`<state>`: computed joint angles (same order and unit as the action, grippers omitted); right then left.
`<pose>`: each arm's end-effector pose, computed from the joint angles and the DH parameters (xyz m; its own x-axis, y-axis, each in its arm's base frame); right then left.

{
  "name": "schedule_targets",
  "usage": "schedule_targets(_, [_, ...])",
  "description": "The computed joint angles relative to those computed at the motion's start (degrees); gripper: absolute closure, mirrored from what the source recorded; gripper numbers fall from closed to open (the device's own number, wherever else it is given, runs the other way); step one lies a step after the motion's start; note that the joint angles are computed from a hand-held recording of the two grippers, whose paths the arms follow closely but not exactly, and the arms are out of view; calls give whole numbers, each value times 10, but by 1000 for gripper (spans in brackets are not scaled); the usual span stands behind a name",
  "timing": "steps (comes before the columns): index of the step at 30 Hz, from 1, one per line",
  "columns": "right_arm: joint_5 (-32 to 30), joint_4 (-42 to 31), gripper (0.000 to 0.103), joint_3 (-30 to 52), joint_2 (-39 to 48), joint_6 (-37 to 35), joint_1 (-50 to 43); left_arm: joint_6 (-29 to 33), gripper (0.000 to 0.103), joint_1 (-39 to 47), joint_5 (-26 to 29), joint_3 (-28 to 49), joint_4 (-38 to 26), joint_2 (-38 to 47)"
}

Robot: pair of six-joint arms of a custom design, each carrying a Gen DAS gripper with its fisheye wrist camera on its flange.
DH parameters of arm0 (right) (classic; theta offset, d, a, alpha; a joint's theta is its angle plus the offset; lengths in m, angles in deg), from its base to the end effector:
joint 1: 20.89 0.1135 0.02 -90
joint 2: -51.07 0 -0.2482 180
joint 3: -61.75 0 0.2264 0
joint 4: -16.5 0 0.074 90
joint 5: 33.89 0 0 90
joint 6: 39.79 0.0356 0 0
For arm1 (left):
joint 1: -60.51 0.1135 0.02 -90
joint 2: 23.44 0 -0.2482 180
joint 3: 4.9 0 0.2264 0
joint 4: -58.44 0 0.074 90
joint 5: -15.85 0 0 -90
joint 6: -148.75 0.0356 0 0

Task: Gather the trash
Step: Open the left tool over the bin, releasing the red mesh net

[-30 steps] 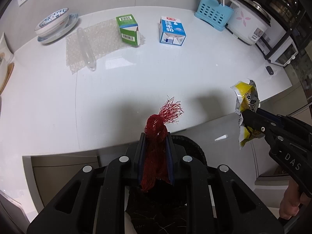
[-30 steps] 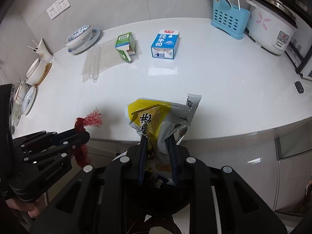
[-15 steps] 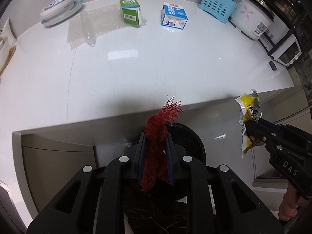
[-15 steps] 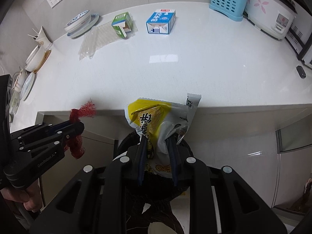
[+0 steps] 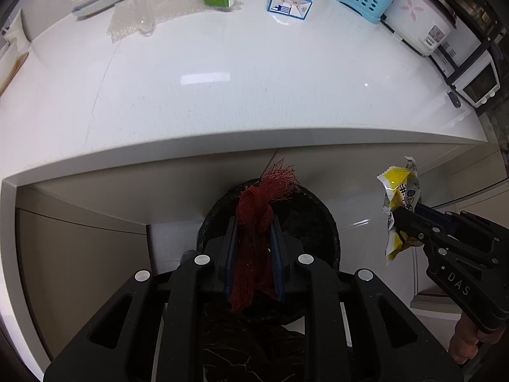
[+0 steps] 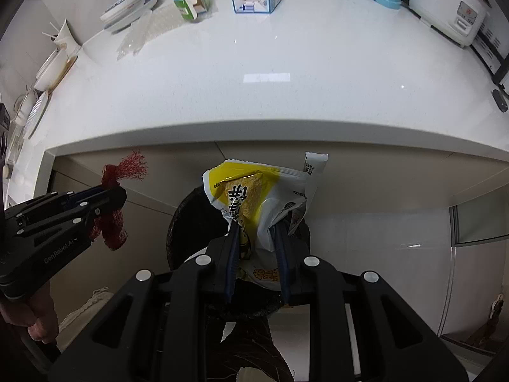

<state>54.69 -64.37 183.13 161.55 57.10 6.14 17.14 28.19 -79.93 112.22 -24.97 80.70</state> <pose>0.3262 0.1674 0.2859 -0.8863 -0.3175 -0.3372 -0.3581 0.9315 0.0642 0.2875 -0.1776 0.3019 -0.9296 -0.1936 -0.3135 -0.1524 0.9766 -0.1515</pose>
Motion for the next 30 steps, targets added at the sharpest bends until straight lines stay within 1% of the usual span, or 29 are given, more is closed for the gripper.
schedule_targets(7, [-5,34,83,-53,-2,-12,-5,-13,85,-10,-5,-52,47,-3])
schedule_targets(12, [-11,61,83,-92,-9,-13,-13,-12,85,-19,-18,-74,77,6])
schedule_targets(20, [-11,101,83,-137,-10,-9,-25,-5,85,-28,-14,-110,131,28])
schedule_targets(30, [-1,122,83,-157,12,26,-29,2,85,-37,-2,-141,186,61])
